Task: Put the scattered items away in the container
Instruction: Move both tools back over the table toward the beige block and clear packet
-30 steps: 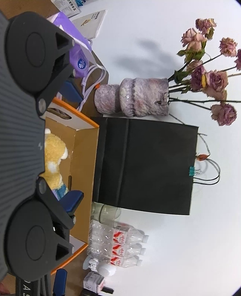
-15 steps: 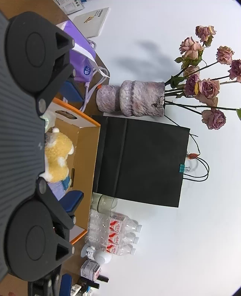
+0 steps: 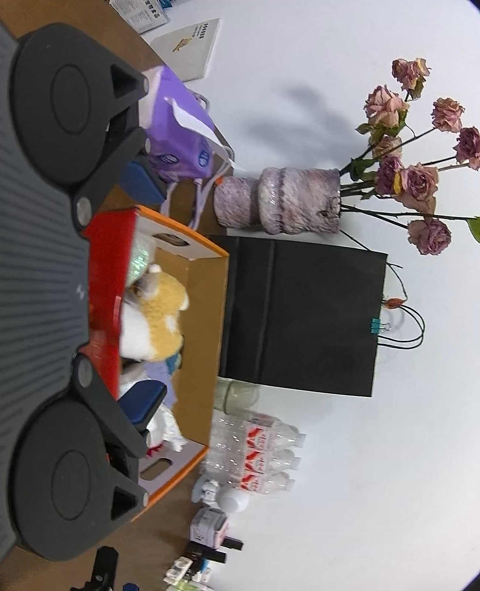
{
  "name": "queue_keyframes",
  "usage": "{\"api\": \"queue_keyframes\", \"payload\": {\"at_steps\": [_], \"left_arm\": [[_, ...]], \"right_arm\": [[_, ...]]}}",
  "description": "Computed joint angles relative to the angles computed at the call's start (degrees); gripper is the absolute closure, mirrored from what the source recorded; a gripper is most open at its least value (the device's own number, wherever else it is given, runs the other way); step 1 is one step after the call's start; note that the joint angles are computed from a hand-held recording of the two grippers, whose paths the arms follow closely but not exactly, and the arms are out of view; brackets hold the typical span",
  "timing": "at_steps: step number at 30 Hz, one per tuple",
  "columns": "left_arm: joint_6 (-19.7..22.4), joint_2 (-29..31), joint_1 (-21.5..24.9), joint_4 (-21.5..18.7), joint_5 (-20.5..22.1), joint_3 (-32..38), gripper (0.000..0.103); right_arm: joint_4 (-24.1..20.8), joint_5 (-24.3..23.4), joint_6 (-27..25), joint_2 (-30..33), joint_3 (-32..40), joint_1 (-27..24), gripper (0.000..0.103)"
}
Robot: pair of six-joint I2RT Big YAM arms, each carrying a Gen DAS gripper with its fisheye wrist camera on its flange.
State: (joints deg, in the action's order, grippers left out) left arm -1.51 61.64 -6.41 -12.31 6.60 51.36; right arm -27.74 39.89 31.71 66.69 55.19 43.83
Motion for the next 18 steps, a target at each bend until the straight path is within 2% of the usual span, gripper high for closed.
{"api": "queue_keyframes", "payload": {"at_steps": [3, 7, 12, 18], "left_arm": [[0.8, -0.7, 0.4, 0.0, -0.2, -1.4, 0.0], [1.1, -0.8, 0.7, 0.3, -0.5, -3.3, 0.0], [2.8, 0.1, 0.9, -0.8, 0.0, -4.2, 0.0], [6.6, 2.4, 0.3, -2.4, 1.4, -3.8, 0.0]], "right_arm": [[-0.9, 0.0, 2.8, -1.1, -2.2, 0.2, 0.0], [0.0, -0.4, 5.5, -1.0, -4.6, 0.4, 0.0], [-1.2, -0.2, 2.7, 1.9, -4.2, 1.4, 0.0], [-1.9, -1.2, 3.0, 3.8, -3.7, 0.7, 0.0]]}}
